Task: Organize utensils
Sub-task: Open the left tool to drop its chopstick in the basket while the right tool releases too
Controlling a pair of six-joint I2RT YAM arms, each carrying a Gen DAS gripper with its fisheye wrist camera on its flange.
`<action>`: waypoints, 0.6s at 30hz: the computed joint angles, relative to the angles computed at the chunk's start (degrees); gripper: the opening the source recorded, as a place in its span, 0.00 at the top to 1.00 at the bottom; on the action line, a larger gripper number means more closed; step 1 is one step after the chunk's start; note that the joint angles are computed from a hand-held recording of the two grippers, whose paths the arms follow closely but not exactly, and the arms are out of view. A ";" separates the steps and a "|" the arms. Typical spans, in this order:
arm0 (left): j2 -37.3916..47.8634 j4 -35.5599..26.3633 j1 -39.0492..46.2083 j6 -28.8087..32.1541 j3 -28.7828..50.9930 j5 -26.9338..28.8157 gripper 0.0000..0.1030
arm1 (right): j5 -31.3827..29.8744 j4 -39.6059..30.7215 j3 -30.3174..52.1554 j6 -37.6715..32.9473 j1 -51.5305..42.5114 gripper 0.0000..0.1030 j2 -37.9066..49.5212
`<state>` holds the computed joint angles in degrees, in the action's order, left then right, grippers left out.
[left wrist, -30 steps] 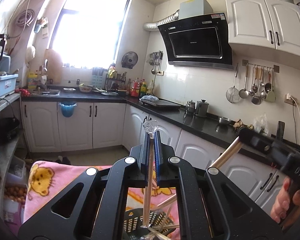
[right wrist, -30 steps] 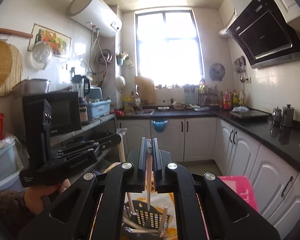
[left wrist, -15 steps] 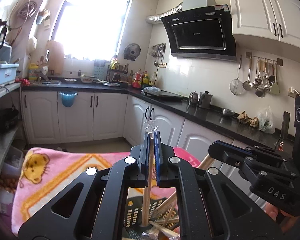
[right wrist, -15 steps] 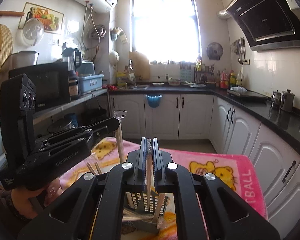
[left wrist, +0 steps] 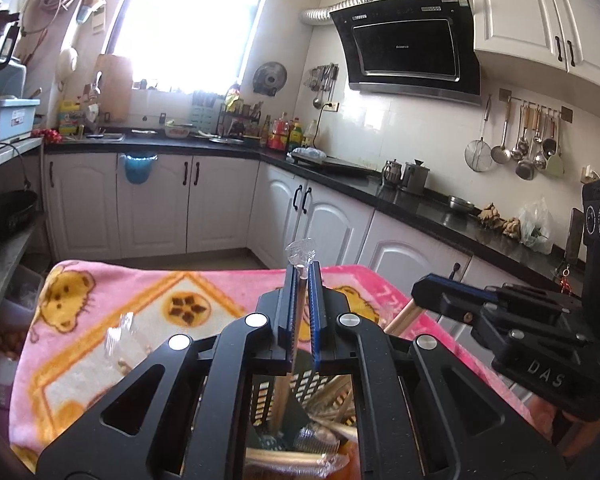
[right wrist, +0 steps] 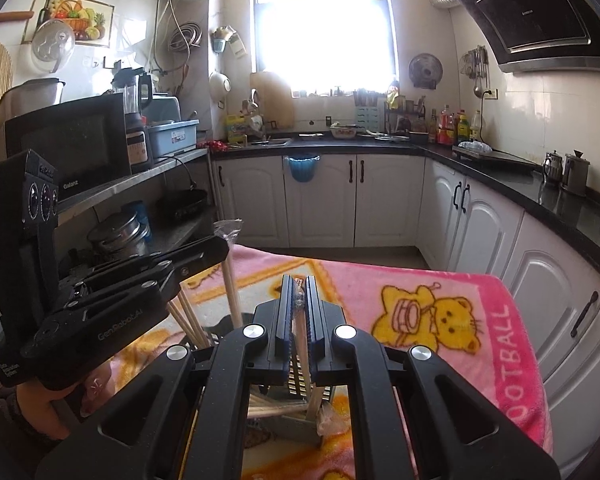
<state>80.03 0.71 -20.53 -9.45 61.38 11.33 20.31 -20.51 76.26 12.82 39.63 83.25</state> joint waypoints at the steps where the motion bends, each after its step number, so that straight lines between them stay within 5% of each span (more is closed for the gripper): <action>1: -0.30 -0.59 0.14 -0.07 -0.16 0.05 0.98 | -0.19 -0.01 -0.15 0.15 -0.06 0.90 -0.18; 5: -1.69 -2.72 0.48 -0.36 -0.79 0.01 0.97 | -0.20 -0.06 -1.76 0.71 0.14 0.85 -2.04; 18: -13.11 -9.05 2.33 -1.38 -4.98 0.71 0.54 | 1.96 -1.73 -6.78 1.85 2.67 0.64 -9.43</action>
